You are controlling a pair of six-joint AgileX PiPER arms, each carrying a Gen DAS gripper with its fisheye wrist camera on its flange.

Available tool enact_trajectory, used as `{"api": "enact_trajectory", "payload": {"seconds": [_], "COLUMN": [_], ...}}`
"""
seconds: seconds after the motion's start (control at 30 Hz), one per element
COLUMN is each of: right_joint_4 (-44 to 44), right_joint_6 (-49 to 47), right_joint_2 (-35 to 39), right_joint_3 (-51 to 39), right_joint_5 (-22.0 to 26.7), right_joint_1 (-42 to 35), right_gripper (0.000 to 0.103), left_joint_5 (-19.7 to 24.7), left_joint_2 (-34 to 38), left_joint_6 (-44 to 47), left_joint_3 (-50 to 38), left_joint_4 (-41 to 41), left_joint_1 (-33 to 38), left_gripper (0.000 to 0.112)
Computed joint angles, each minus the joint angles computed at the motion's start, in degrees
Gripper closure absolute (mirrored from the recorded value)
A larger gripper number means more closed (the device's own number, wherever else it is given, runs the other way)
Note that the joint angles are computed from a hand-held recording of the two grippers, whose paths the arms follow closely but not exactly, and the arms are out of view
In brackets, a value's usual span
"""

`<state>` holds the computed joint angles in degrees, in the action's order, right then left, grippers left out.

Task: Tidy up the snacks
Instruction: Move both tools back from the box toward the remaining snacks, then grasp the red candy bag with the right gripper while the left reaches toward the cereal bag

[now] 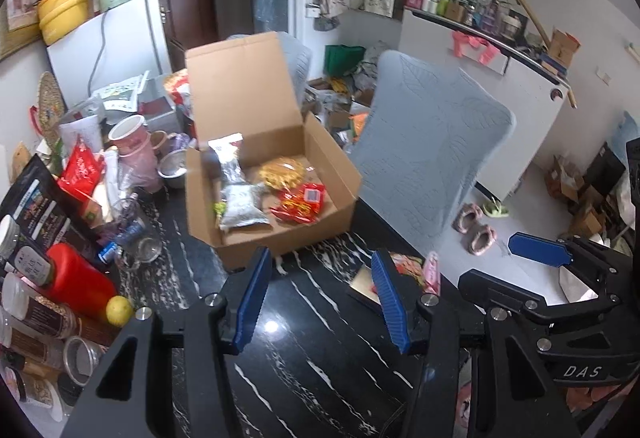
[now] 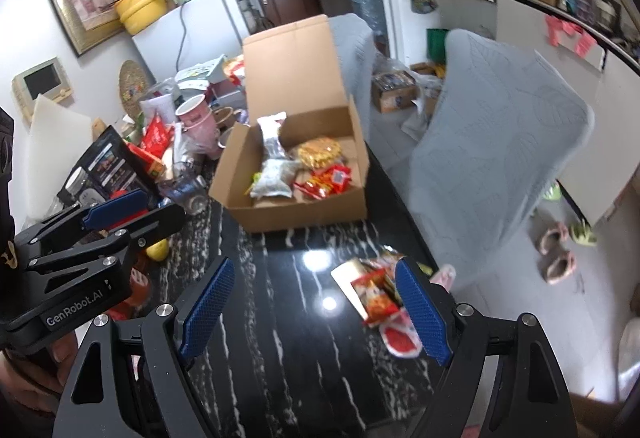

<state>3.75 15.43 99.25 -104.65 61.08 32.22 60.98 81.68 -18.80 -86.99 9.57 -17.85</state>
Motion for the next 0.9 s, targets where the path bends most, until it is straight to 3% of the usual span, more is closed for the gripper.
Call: {"api": "enact_trajectory", "payload": {"seconds": [0.53,0.9], "right_joint_4": [-1.2,4.5], "right_joint_6": [3.0,-3.3], "right_joint_2": [-9.5,-10.0], "right_joint_3": [19.0,27.9], "right_joint_5": [-7.4,-13.4], "right_joint_1": [-3.2,-6.7], "right_gripper": [0.02,0.021], "left_joint_5": [-1.2,-3.0], "left_joint_2": [4.1,7.8], "left_joint_6": [1.1,2.1], "left_joint_3": [3.7,6.8], "left_joint_4": [-3.6,-7.4], "left_joint_1": [-5.4,-4.2], "left_gripper": [0.061,0.061]}}
